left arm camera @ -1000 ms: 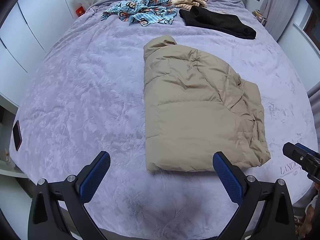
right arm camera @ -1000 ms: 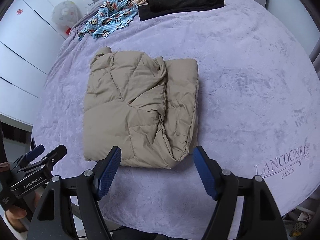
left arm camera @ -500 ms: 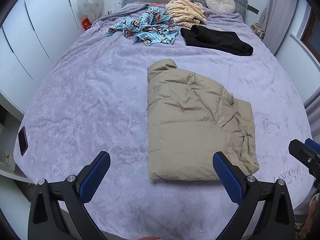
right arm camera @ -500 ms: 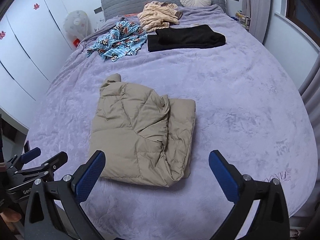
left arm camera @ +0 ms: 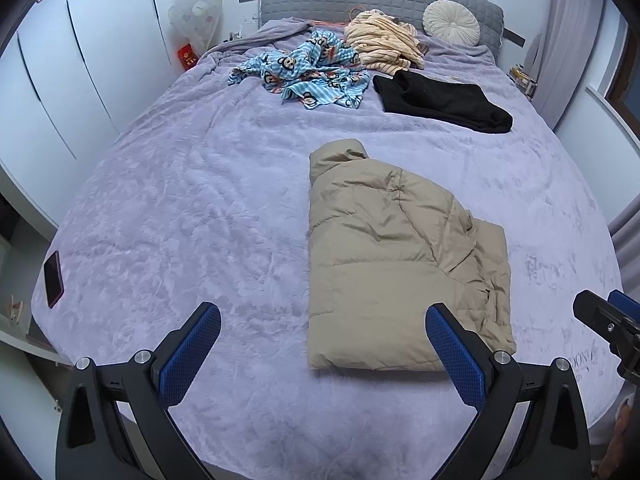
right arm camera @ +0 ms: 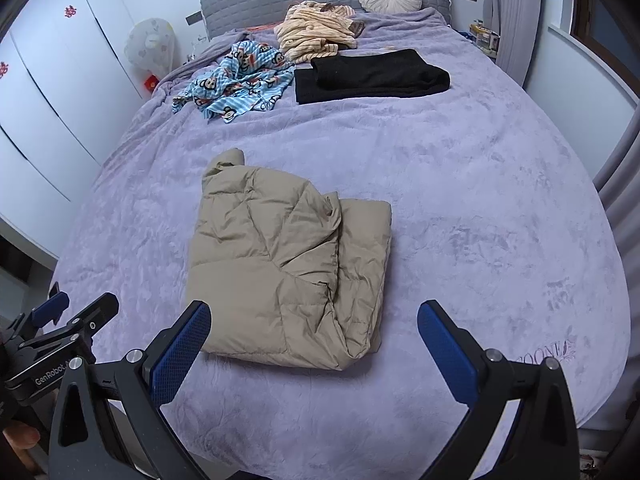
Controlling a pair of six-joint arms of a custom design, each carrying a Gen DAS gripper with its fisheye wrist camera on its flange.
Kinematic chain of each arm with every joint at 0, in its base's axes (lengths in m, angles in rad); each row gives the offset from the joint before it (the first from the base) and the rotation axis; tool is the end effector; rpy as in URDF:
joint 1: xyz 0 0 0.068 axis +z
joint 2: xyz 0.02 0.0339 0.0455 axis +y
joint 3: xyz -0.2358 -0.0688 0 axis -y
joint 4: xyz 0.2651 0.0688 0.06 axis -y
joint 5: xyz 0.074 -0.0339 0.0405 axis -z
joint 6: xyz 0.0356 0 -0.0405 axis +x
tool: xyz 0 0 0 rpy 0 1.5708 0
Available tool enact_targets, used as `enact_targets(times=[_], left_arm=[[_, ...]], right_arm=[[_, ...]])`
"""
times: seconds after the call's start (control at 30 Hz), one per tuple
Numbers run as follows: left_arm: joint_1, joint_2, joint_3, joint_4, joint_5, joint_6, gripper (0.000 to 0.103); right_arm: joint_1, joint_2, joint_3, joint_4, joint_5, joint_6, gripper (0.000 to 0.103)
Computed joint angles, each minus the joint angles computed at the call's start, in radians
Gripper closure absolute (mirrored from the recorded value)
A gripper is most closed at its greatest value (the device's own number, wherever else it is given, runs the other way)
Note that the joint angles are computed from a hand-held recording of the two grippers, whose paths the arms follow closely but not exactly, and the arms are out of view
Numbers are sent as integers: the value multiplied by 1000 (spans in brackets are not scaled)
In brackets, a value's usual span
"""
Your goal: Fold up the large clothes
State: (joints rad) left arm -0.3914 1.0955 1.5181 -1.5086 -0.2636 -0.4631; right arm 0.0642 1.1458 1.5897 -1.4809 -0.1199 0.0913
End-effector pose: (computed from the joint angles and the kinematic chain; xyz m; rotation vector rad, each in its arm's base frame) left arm 0.1697 -0.0600 0.3907 -0.1780 2.5895 0.0472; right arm 0.1914 0.0166 0.4022 -0.0075 2.6112 0.2117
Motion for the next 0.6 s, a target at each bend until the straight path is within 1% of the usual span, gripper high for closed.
enact_targets(times=[0.6], left_arm=[[21,-13,-9,-6,0,18,1]], right_arm=[[18,-6,-5,-3,12,14,0]])
